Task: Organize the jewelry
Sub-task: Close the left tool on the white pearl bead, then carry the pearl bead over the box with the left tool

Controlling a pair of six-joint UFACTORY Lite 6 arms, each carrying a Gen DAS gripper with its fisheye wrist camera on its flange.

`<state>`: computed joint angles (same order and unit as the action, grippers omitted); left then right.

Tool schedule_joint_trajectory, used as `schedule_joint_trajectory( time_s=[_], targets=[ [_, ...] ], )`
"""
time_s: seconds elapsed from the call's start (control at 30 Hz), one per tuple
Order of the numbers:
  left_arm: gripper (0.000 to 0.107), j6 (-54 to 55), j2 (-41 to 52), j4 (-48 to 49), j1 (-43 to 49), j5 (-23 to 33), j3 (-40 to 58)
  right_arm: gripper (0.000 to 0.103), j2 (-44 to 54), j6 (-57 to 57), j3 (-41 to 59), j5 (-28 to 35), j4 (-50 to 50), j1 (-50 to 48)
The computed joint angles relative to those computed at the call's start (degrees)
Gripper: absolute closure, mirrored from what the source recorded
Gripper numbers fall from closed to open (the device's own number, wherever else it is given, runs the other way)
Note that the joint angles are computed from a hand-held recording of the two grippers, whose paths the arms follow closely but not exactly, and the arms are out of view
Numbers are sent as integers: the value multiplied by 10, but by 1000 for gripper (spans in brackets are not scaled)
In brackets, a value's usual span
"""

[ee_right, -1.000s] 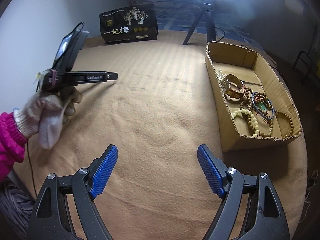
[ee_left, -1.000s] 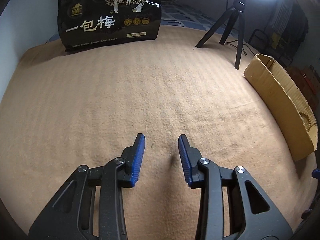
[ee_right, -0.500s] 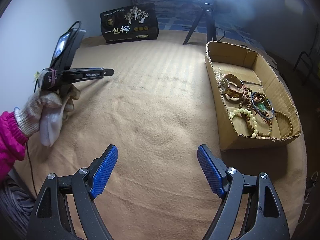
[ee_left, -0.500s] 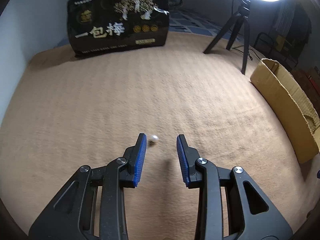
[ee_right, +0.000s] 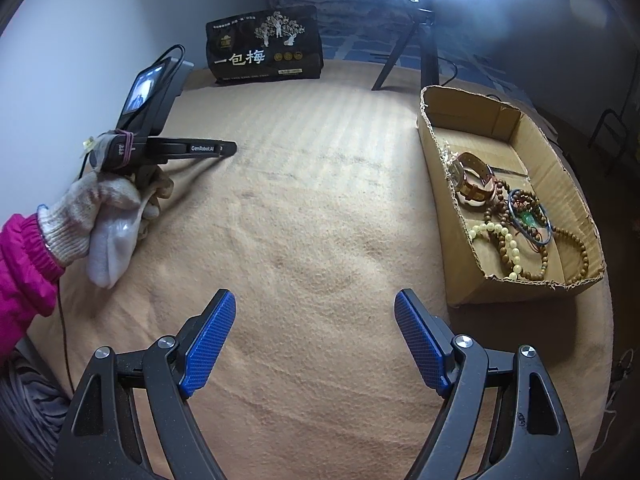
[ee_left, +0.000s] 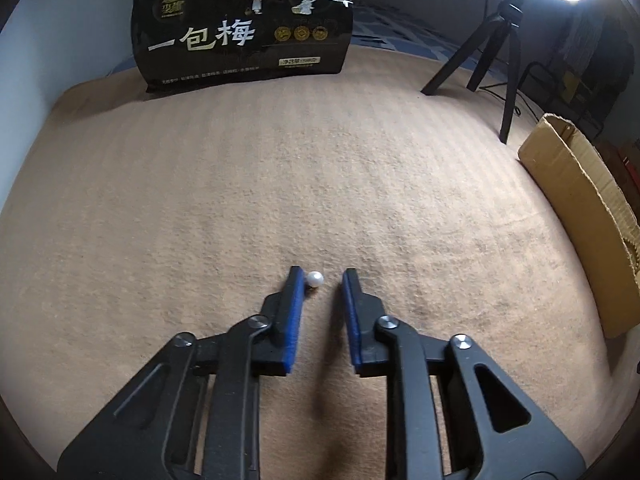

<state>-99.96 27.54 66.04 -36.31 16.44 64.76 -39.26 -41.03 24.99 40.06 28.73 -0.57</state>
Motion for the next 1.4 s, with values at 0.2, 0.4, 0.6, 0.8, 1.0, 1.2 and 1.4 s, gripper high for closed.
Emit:
schedule_joint_trajectory(
  time_s=[0.2, 0.4, 0.6, 0.8, 1.0, 1.2, 1.4],
  targets=[
    [100, -33, -11, 28, 10, -9, -19, 21, -8, 1, 0, 2, -5, 0],
    [100, 3, -50, -13, 5, 0, -32, 21, -13, -9, 0, 5, -3, -17],
    [100, -1, -125, -20, -19, 20, -60, 21, -31, -27, 1, 15, -2, -39],
    [100, 34, -145, -58, -77, 56, -34, 21, -53, -50, 1, 29, 1, -70],
    [100, 81, -124, -98, -137, 91, 48, 21, -64, -97, 6, 51, 20, -126],
    [100, 136, -56, -144, -186, 125, 167, 21, -68, -166, 8, 83, 48, -203],
    [101, 202, 27, -199, -218, 155, 286, 21, -48, -227, 13, 99, 69, -279]
  ],
)
